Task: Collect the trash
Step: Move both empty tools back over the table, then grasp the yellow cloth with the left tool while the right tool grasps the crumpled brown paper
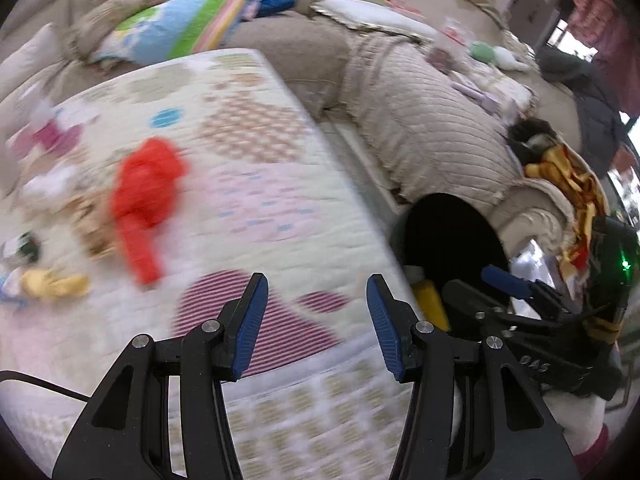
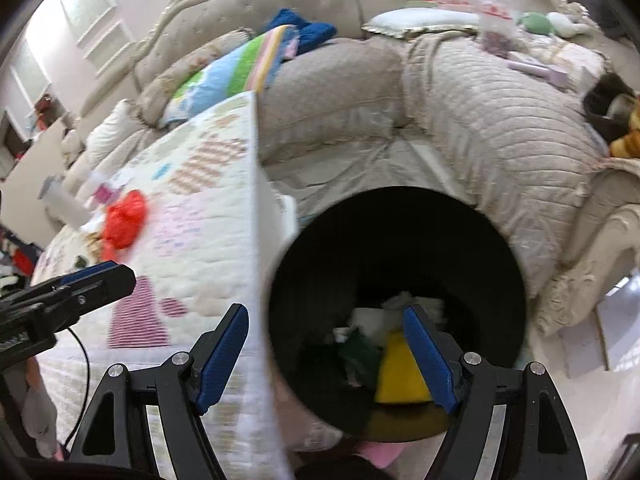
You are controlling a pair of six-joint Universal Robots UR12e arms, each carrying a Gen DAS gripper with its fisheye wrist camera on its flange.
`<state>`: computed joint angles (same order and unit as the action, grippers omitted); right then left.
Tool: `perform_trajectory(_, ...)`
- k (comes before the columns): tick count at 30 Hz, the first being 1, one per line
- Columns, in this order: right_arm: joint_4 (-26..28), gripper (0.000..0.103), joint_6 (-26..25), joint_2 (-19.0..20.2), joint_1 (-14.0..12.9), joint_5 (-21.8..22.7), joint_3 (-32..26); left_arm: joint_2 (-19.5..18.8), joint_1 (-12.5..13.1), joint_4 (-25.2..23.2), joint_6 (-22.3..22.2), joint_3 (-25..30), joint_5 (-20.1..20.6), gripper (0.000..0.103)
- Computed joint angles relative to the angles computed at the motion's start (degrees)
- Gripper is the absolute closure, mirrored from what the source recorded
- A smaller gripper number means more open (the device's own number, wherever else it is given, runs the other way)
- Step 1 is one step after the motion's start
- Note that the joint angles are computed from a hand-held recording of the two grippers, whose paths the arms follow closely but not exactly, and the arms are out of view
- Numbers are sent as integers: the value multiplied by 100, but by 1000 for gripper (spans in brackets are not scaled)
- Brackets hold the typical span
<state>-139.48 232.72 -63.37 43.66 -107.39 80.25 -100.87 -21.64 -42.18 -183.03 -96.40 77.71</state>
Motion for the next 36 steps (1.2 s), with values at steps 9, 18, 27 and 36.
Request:
perform_trajectory(9, 19, 26, -780, 675, 134, 530, -1013, 363, 766, 48, -629, -511, 489, 53)
perform_trajectory(18, 363, 26, -1449, 1372, 226, 952, -2145, 327, 1262, 580, -1678, -814, 484, 53)
perform_trajectory(27, 621, 26, -1889, 1750, 265, 1054, -2875, 14, 1291, 713, -1622, -640, 409, 78)
perform_trajectory(36, 627, 35, -2276, 2391, 218, 1474, -4017, 461, 1549, 459, -840, -902, -108, 86)
